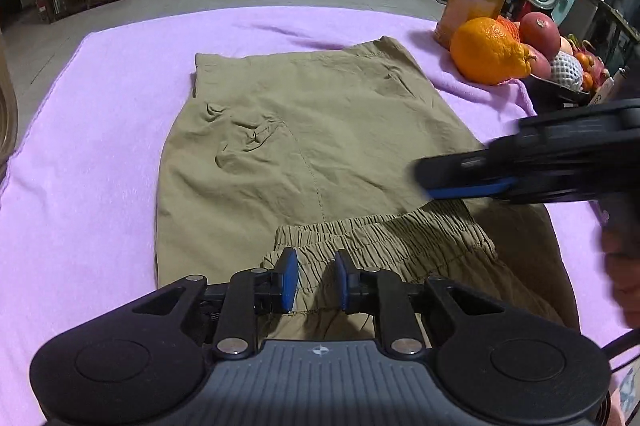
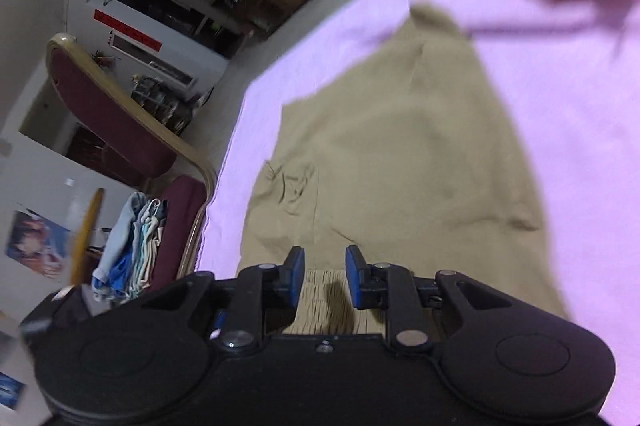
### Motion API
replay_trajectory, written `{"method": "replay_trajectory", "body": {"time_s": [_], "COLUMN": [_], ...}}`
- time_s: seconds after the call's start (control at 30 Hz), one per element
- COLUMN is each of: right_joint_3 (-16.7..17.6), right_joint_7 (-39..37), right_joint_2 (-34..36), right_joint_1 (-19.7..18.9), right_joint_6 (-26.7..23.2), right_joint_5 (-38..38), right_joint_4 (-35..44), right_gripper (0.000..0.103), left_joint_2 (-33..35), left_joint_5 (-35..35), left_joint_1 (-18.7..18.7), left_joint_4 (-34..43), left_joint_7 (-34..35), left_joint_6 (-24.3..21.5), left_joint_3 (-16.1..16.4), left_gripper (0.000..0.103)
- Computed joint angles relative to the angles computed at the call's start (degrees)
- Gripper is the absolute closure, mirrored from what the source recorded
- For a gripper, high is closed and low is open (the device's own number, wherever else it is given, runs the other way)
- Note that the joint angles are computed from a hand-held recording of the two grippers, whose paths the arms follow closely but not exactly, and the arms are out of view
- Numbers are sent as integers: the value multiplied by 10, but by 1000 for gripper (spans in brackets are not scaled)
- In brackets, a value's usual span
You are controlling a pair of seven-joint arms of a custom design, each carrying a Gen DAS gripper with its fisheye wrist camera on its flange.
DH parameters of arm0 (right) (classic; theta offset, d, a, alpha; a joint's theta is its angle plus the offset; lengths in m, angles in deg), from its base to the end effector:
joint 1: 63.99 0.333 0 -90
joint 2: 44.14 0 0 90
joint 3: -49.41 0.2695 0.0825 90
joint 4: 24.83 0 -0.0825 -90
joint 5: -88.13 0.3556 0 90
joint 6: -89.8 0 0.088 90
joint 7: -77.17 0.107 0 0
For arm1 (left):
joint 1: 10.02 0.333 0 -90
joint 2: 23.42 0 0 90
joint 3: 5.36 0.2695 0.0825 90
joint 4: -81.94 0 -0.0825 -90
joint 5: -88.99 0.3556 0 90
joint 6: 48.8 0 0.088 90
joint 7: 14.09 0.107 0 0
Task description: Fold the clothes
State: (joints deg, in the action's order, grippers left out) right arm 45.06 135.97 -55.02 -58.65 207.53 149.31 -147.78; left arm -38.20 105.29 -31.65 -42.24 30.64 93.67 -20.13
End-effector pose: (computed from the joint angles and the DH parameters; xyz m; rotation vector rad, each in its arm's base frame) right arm 0.4984 0.0542 0.4845 -1.6161 1.5037 0.4952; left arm 0.4027 -0.3092 0.5279 -1.8825 1.9444 -0.7490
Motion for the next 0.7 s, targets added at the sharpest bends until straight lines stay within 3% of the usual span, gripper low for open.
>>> {"method": "replay_trajectory", "body": {"time_s": [0.03, 0.1, 0.17, 0.3, 0.33, 0.37, 0.4, 0.5, 0.63, 0.7], "right_joint_3": [2, 5, 1, 20, 24, 22, 16, -12, -7, 10], "right_joint_7": [2, 2, -24, 0, 15, 3, -17, -93, -137, -144], "right_joint_2": [17, 52, 75, 51, 45, 37, 30, 18, 54, 86], "right_joint_1": [2, 3, -6, -3, -1, 1, 4, 6, 12, 17], "right_joint_6": [6, 18, 52, 286, 325, 337, 329, 204, 21, -40], "right_joint_5": [2, 14, 77, 136, 119, 116, 125, 179, 122, 81], "right_joint_4": [6, 19, 19, -16, -20, -22, -23, -17, 30, 62], "right_gripper": [81, 102, 103, 102, 94, 94, 94, 85, 76, 76], "left_joint_2": [-1, -3, -6, -4, -3, -2, -1, 5, 6, 5], "left_joint_5": [-8, -21, -29, -33, -30, -28, -26, -22, -26, -29], "left_joint_1": [-1, -3, -5, -3, -2, -1, -1, 1, 0, 0], "left_joint_4": [-1, -4, -7, 1, 4, 6, 8, 17, 17, 16], "left_joint_7": [5, 15, 23, 22, 20, 19, 16, 8, 8, 10], "left_joint_6": [2, 5, 6, -8, -13, -16, -19, -28, -27, -25], "left_joint_3": [4, 8, 11, 8, 6, 5, 3, 1, 2, 3], "left_gripper": [85, 85, 85, 85, 85, 85, 85, 85, 85, 85]}}
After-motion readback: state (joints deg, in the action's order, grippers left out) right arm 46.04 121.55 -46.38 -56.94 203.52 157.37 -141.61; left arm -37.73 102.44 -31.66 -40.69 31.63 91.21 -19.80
